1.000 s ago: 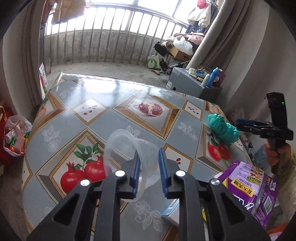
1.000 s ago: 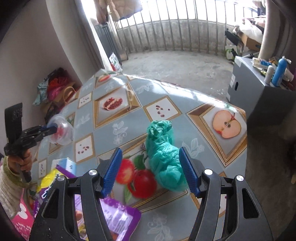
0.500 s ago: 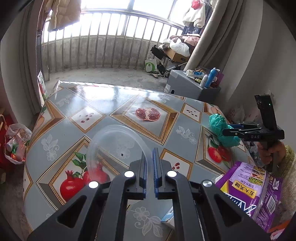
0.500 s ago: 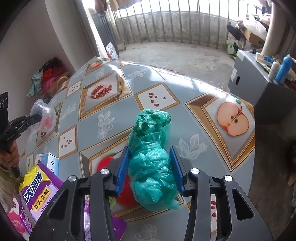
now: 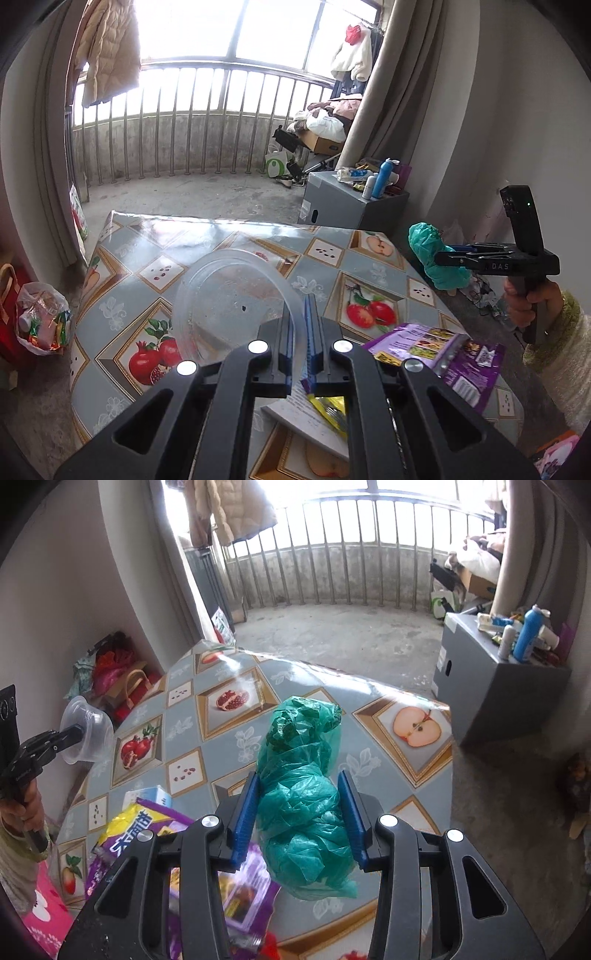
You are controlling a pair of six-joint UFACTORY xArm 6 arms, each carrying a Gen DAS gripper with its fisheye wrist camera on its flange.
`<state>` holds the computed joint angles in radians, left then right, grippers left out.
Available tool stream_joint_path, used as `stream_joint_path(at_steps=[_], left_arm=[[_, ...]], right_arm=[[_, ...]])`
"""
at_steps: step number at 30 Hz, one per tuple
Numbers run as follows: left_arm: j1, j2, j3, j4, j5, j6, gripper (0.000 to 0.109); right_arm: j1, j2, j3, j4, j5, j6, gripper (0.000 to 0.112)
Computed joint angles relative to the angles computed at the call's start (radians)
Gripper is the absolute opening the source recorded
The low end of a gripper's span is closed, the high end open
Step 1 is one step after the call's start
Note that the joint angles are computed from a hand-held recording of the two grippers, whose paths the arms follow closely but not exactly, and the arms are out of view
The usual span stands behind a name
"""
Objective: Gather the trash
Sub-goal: 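Carry the green bag and clear bowl with both tools to the blue wastebasket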
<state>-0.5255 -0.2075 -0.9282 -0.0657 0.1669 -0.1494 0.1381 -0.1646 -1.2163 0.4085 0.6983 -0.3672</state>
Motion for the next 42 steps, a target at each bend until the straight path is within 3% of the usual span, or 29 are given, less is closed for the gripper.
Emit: stream_joint_path(at_steps=[8,14,22,27,29,32,37,40,42], left_arm=[[-0.124,-0.187,0.076,0.212,0.077,-0.182,0.005],[-0.241,-0.266,0.111,0.29,0.108,-0.256,0.005],[-0.394,-0.232,0.071,0.292,0.166,-0.289,0.005],[-0.471,-0.163,0.02,0.292,0.178,-0.322,0.005],[-0.502,-0.115,-0.021,0.263,0.178,-0.304,0.005],[-0.545,-0.022,-0.107,0.238,0.181,-0.272,0.005],[-0.605,0.177,-0.308,0.123,0.196,-0.151,0.005],[-0.636,0.334,-0.483,0.025,0.25,-0.05,0.005],[-0.651,0.434,-0.602,-0.024,0.301,0.007,0.005]], right_arm=[[0.002,-0.347,0.262,-0.013,-0.034,0.109,0.04],[0.006,-0.626,0.445,-0.067,0.011,0.266,0.04],[-0.062,-0.919,0.654,-0.073,0.079,0.447,0.04],[-0.181,-1.049,0.732,0.001,0.177,0.436,0.04],[-0.251,-1.094,0.751,0.023,0.224,0.411,0.04],[-0.429,-1.135,0.755,0.104,0.314,0.309,0.04],[-0.85,-1.149,0.733,0.264,0.514,0.068,0.04],[-1.102,-1.121,0.73,0.337,0.632,-0.063,0.04],[-1.22,-1.089,0.735,0.354,0.669,-0.119,0.04]])
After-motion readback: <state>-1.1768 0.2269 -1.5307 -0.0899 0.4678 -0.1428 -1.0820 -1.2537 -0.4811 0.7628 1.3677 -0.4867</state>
